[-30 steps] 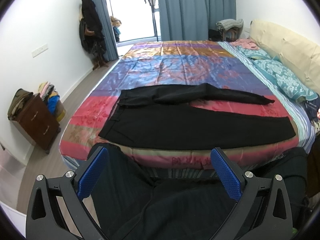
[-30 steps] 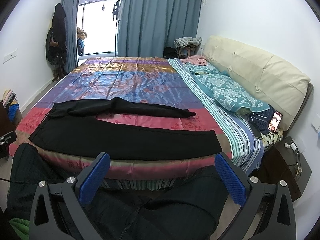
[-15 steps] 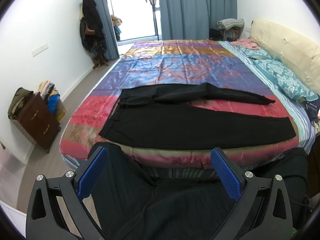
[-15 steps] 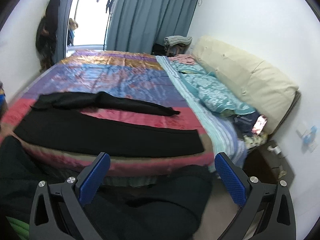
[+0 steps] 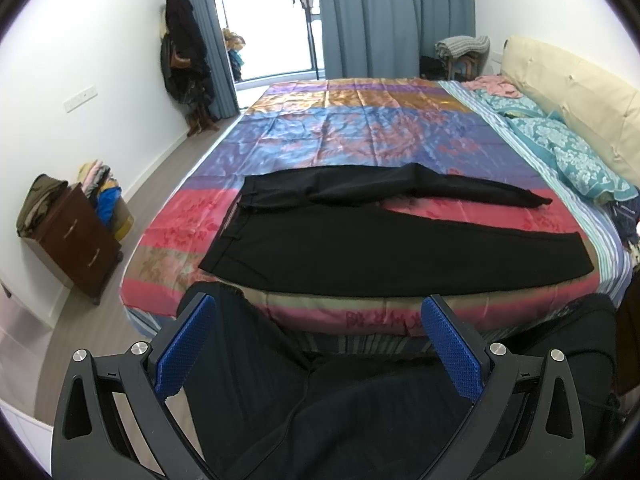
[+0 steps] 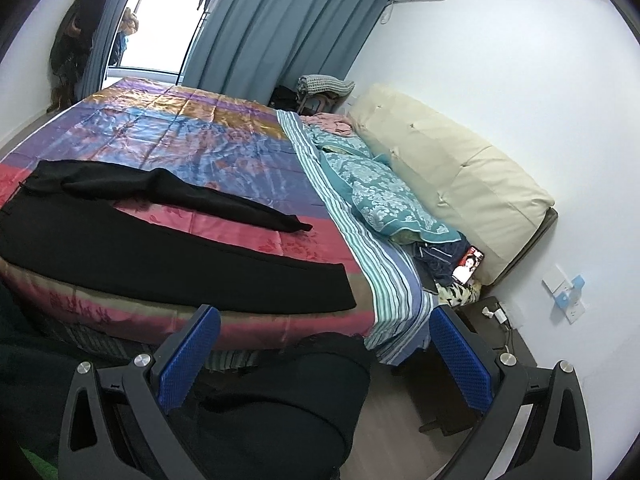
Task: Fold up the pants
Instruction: 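Reach the right gripper to the folded black pant leg and grasp it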
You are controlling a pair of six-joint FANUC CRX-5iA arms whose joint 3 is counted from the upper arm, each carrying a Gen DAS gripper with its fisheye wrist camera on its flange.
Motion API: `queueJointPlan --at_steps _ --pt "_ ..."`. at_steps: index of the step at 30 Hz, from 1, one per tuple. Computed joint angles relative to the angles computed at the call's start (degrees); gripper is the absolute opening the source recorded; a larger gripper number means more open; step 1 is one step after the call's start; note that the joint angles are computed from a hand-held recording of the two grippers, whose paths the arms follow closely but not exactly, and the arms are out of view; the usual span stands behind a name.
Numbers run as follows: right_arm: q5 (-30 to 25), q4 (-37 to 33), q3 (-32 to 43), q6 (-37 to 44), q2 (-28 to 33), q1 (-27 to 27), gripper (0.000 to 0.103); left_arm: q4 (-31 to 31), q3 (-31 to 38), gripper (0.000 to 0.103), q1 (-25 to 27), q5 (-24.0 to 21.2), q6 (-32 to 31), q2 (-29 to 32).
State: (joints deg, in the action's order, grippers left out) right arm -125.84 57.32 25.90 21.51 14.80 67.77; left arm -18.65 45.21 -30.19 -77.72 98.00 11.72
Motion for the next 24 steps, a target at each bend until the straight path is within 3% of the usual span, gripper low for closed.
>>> queueJointPlan --at_steps 12,17,21,24 --pt "0.53 -1.62 0.26 -0.48 -0.24 0.10 0.103 3.74 -1.21 0.102 1.86 -0.50 0.40 -0.33" --pt "10.74 -4.30 -4.26 -2.59 -5.37 1.92 0.103 6.42 -0.20 0.102 2.90 -0.78 -1.28 0.95" --pt "21.44 0.57 -12.23 -4.03 -10.87 1.80 0.103 10.84 2.22 0.102 4.09 1.48 -2.71 3.45" --pt "28.92 7.39 -17.30 -6.57 -13.98 0.59 0.103 17.86 6.72 0.102 5.31 0.70 -5.21 7.49"
